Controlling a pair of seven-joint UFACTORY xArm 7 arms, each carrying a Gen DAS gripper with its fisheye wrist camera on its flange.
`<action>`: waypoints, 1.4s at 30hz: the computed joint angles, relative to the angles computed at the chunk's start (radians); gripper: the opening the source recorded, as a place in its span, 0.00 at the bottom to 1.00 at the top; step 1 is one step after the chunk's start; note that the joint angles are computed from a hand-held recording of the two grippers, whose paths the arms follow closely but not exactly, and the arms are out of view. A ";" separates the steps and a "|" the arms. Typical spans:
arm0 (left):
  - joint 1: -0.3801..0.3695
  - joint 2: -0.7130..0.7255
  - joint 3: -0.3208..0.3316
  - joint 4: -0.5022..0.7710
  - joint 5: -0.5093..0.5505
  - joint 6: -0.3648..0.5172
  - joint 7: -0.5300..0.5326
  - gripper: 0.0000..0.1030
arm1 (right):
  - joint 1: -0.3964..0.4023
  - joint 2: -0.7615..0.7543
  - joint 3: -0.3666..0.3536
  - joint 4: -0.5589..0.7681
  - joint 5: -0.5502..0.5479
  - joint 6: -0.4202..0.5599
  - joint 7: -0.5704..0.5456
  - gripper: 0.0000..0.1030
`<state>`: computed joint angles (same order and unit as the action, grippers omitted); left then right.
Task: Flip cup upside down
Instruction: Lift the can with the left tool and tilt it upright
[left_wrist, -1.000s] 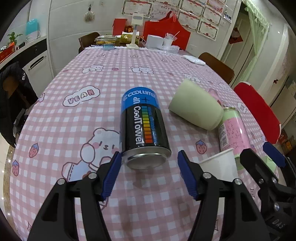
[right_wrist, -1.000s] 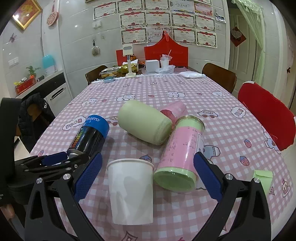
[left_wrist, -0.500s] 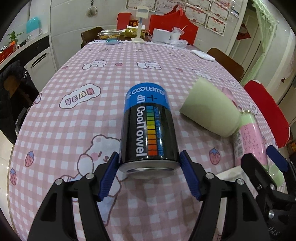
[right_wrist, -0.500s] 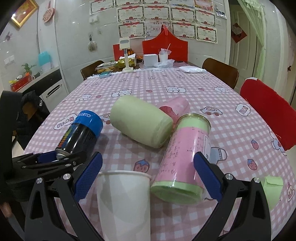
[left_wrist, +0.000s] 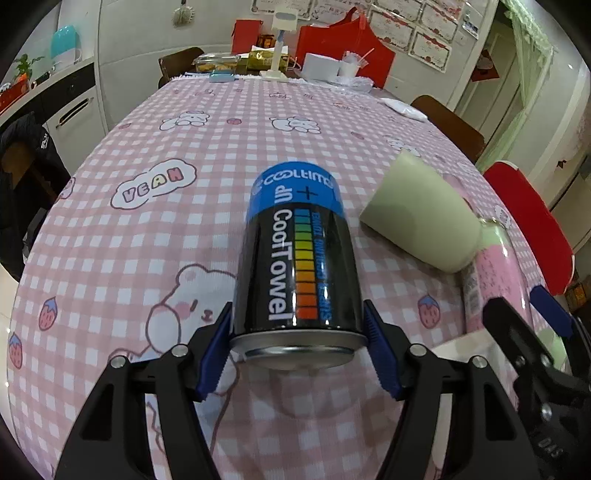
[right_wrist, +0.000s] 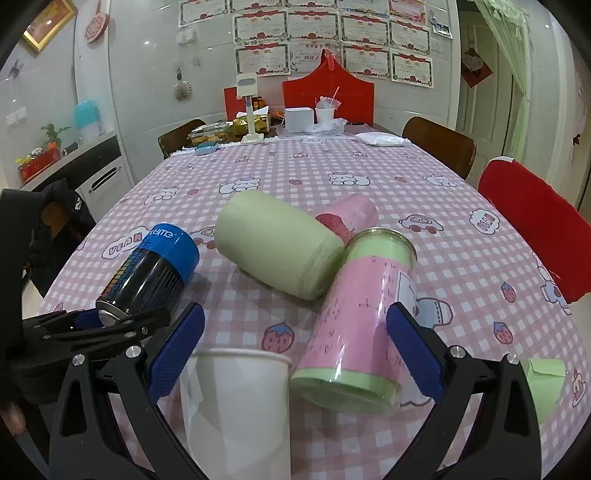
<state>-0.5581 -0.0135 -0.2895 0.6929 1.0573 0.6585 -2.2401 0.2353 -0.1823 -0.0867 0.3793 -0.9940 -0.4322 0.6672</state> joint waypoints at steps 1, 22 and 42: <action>-0.006 -0.003 -0.005 0.000 -0.004 0.005 0.002 0.64 | 0.000 -0.010 0.001 -0.007 -0.003 0.004 -0.001 0.92; -0.208 -0.027 -0.161 0.008 -0.107 0.228 -0.173 0.64 | 0.271 -0.559 -0.417 -0.342 -0.079 0.288 -0.206 0.92; -0.301 -0.005 -0.147 0.021 -0.143 0.248 -0.244 0.64 | 0.324 -0.859 -0.533 -0.473 0.125 0.508 -0.488 0.92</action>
<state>-0.8590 -0.0185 -0.4361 0.7142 0.9144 0.9061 -2.4838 0.5589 -1.0411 -0.6194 -0.0939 -0.8694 0.0759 0.1791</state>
